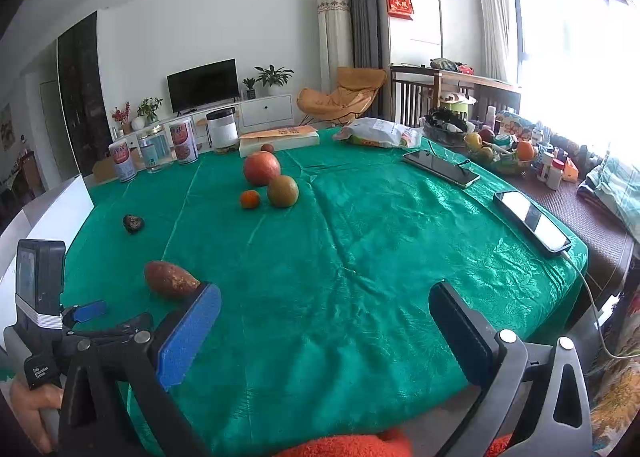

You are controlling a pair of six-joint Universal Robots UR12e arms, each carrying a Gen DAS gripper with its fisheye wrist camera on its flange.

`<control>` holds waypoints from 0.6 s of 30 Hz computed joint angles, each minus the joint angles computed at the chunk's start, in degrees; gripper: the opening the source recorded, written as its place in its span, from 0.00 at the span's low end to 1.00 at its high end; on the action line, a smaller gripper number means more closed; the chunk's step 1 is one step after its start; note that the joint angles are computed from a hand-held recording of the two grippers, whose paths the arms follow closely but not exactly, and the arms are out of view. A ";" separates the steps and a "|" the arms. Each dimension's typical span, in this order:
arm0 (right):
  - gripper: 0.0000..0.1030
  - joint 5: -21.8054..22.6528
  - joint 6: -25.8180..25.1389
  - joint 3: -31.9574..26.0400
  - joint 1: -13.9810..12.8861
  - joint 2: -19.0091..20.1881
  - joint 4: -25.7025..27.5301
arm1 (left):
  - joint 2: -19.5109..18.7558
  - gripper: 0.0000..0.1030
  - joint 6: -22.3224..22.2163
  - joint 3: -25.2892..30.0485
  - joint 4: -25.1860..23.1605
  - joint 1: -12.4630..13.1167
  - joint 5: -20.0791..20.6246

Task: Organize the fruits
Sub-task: 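Move the left tool back over the table to the sweet potato, then close the left tool on the sweet potato and lift it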

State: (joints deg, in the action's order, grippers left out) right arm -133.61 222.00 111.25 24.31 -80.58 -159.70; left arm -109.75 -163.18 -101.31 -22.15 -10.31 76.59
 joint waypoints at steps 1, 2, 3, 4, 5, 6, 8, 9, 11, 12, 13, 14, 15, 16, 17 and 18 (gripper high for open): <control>1.00 0.24 -0.01 -0.31 -0.13 0.07 0.95 | -0.01 0.85 -0.05 0.02 -0.04 0.04 -0.17; 1.00 0.59 0.01 -0.47 -0.27 0.08 1.77 | 0.00 0.85 -0.01 0.02 -0.06 0.02 -0.14; 1.00 0.88 0.09 -0.61 -0.37 0.08 2.42 | 0.00 0.85 0.04 0.02 -0.06 -0.06 0.05; 1.00 1.00 0.14 -0.62 -0.40 0.05 2.64 | -0.07 0.85 0.02 0.07 -0.04 -0.12 0.18; 1.00 1.09 0.05 -0.46 -0.46 0.03 2.22 | -0.03 0.85 0.03 0.06 -0.10 -0.14 0.26; 1.00 1.25 -0.03 -0.22 -0.50 -0.01 1.58 | 0.01 0.85 0.15 0.13 -0.42 -0.20 0.36; 1.00 1.97 0.02 0.28 -0.74 -0.27 0.58 | 0.53 0.85 1.35 -0.02 -1.70 -0.23 -0.24; 1.00 2.48 0.18 0.50 -0.90 -0.42 0.29 | 0.91 0.85 2.95 -0.34 -1.85 -0.21 -1.35; 1.00 3.40 0.71 0.83 -1.23 -0.70 -0.03 | 1.59 0.85 7.65 -0.86 -1.43 -0.59 -2.53; 1.00 3.75 1.00 1.03 -1.36 -0.83 -0.26 | 1.78 0.85 10.56 -0.71 -1.76 -0.93 -2.77; 1.00 3.99 1.27 1.21 -1.46 -0.95 -0.54 | 1.86 0.85 13.17 -0.42 -2.03 -1.23 -2.93; 1.00 4.09 1.55 1.33 -1.50 -1.04 -0.76 | 1.76 0.85 15.44 0.03 -2.09 -1.51 -2.92; 1.00 4.12 1.76 1.48 -1.52 -1.11 -1.04 | 1.51 0.85 17.66 0.69 -2.29 -1.84 -2.54; 1.00 4.11 1.91 1.62 -1.52 -1.16 -1.32 | 1.10 0.85 19.78 1.50 -2.50 -2.25 -1.52; 1.00 4.10 1.98 1.69 -1.52 -1.20 -1.54 | 0.56 0.85 21.33 2.36 -2.43 -2.74 0.18; 1.00 4.09 2.01 1.75 -1.51 -1.21 -1.71 | -0.08 0.85 22.32 3.33 -2.38 -3.19 1.86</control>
